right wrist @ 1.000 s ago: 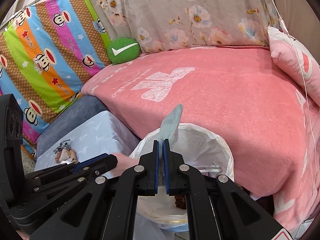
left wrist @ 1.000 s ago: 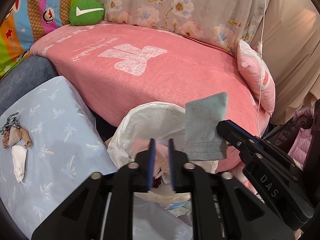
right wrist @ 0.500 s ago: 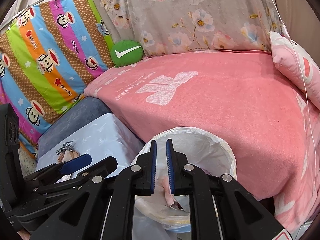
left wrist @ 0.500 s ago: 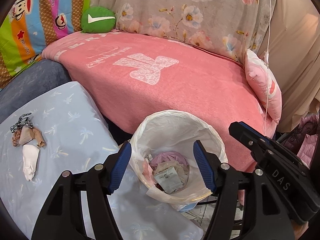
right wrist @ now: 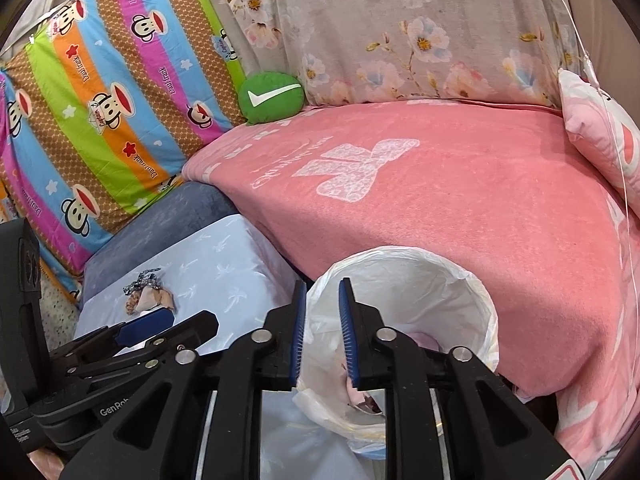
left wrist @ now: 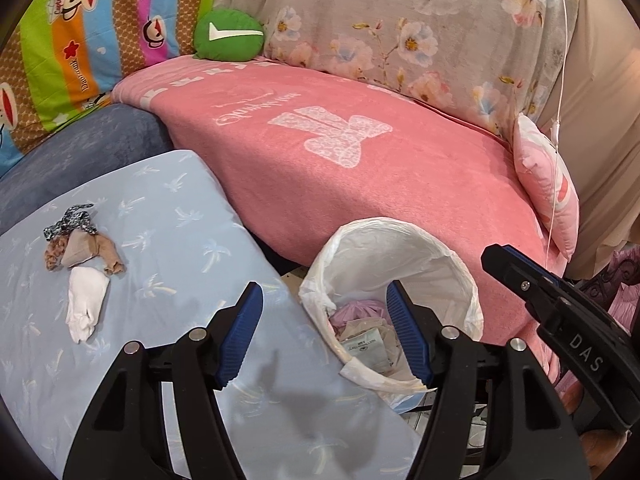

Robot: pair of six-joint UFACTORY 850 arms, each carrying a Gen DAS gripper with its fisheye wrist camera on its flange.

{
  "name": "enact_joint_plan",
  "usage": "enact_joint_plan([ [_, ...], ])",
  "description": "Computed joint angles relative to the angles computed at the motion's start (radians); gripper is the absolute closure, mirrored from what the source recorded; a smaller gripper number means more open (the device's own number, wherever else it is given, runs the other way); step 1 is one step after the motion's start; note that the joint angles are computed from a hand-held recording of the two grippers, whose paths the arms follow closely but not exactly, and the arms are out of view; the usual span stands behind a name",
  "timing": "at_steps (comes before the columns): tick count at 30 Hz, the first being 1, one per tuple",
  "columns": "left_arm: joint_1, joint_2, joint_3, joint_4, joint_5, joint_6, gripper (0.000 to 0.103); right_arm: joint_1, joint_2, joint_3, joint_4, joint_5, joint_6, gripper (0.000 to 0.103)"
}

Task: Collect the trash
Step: 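Move both tools back over the remaining items on the sheet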

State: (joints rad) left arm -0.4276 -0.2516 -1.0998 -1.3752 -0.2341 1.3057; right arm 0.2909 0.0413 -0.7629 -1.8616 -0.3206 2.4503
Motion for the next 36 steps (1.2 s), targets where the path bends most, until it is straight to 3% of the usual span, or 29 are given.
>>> enact_joint_plan([
  [24, 0.117, 0.008, 0.044, -0.032, 0.039, 0.026, 0.037, 0.105, -0.153, -0.138, 0.058, 0.035, -0.092, 0.073],
  [30, 0.157, -0.001, 0.054, -0.047, 0.05, 0.04, 0.026, 0.14, -0.218, -0.192, 0.086, 0.062, -0.13, 0.072],
  [36, 0.214, -0.021, 0.058, -0.024, 0.044, 0.01, 0.026, 0.175, -0.3, -0.261, 0.106, 0.092, -0.146, 0.067],
])
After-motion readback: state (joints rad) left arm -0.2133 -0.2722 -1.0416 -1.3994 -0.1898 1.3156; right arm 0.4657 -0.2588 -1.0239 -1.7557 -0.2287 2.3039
